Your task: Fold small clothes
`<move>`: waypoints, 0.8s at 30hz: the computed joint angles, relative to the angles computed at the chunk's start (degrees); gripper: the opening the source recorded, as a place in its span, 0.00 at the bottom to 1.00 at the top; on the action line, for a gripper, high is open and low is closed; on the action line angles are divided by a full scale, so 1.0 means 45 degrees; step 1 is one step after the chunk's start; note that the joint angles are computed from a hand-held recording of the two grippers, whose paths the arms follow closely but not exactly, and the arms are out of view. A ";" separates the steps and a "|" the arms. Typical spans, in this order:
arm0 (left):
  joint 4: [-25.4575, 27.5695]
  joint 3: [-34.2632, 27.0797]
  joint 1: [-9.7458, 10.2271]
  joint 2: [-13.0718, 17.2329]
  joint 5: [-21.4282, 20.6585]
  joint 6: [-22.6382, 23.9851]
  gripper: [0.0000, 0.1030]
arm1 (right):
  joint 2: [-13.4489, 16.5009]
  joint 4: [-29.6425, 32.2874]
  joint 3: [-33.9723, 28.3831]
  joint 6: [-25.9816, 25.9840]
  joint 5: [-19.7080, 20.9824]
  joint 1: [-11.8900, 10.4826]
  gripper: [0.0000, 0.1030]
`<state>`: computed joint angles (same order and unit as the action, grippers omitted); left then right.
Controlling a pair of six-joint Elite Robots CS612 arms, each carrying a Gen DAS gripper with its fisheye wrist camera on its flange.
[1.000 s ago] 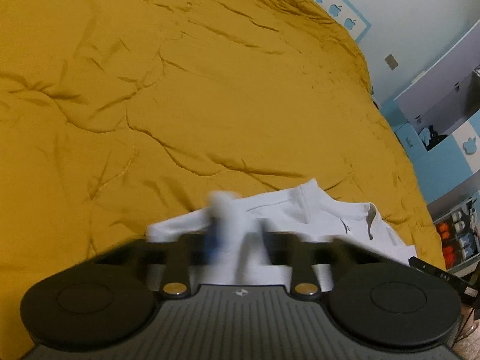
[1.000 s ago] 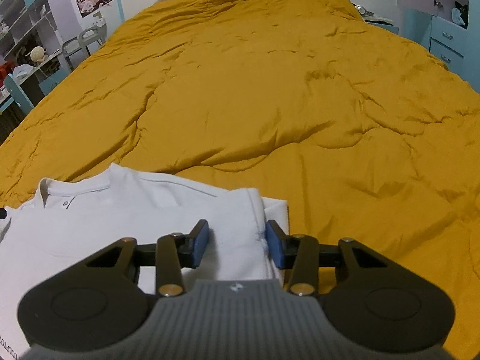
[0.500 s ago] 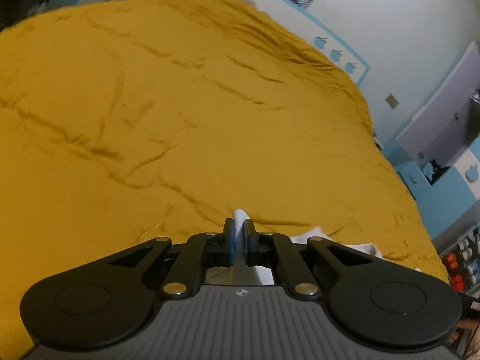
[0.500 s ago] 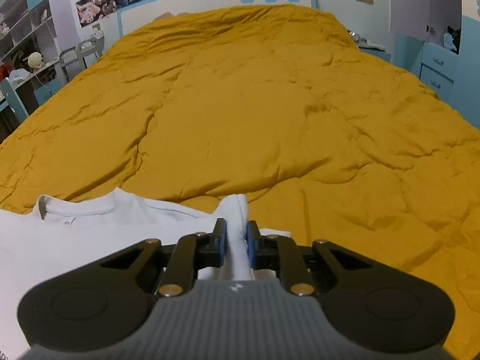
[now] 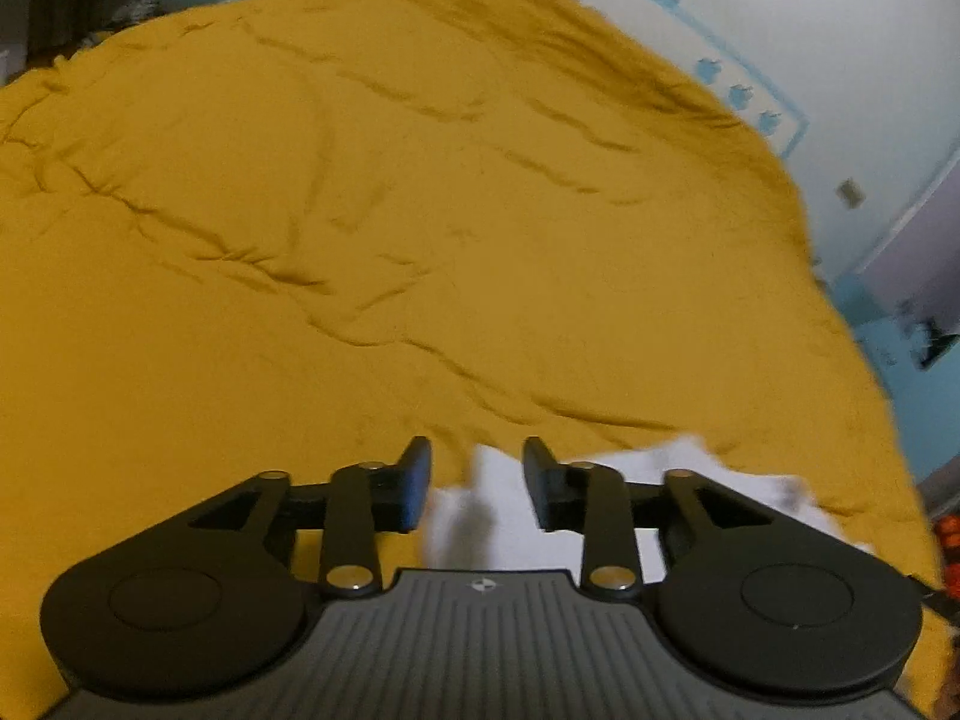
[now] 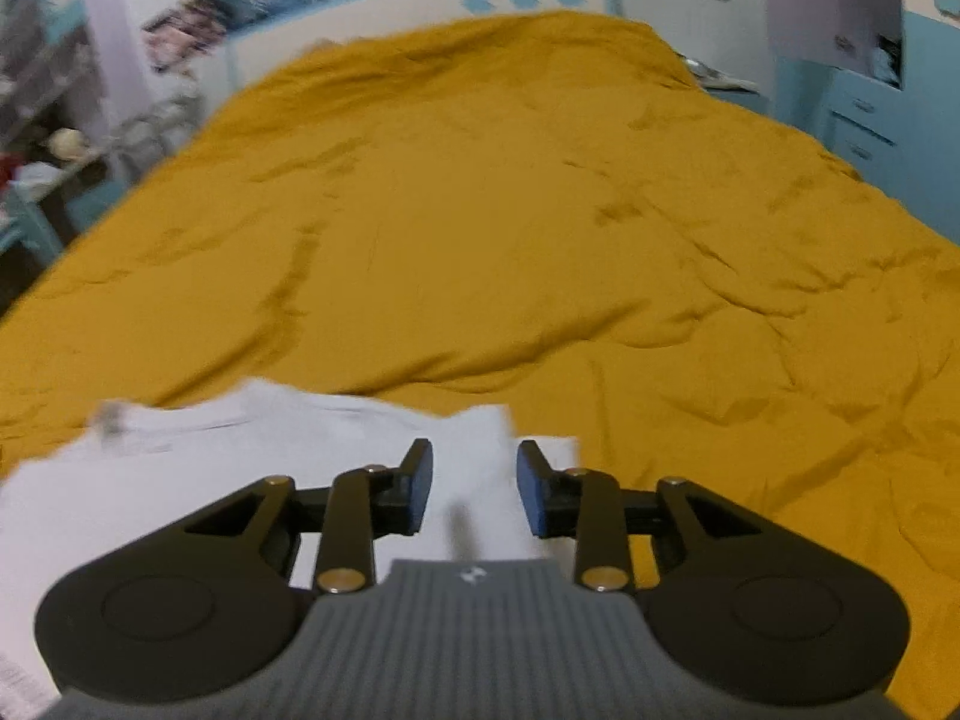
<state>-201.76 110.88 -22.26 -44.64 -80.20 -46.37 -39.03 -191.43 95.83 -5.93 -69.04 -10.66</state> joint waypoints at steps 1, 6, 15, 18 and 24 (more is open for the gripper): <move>-0.0342 0.0232 -0.0150 -0.0129 -0.0062 -0.0006 0.54 | -0.0244 -0.0179 0.0410 -0.0305 0.0428 -0.0032 0.28; -0.1947 0.1402 -0.1218 -0.0620 -0.0947 -0.0330 0.56 | -0.1210 0.0158 0.2039 -0.2407 0.2340 0.0111 0.30; -0.1383 0.2284 -0.2631 -0.0583 -0.0262 0.0505 0.54 | -0.1590 0.0753 0.3499 -0.4323 0.1827 0.0777 0.28; -0.1580 0.2676 -0.2544 -0.0591 0.0214 0.0370 0.47 | -0.1620 0.0553 0.3850 -0.4155 0.1170 0.0463 0.26; -0.2753 0.3646 -0.2541 -0.0579 0.0579 -0.0690 0.20 | -0.1756 -0.0412 0.4302 -0.2418 0.0237 -0.0391 0.26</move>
<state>-214.15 127.28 -33.69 -47.25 -77.59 -49.48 -46.93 -193.28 115.19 -16.82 -67.97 -12.42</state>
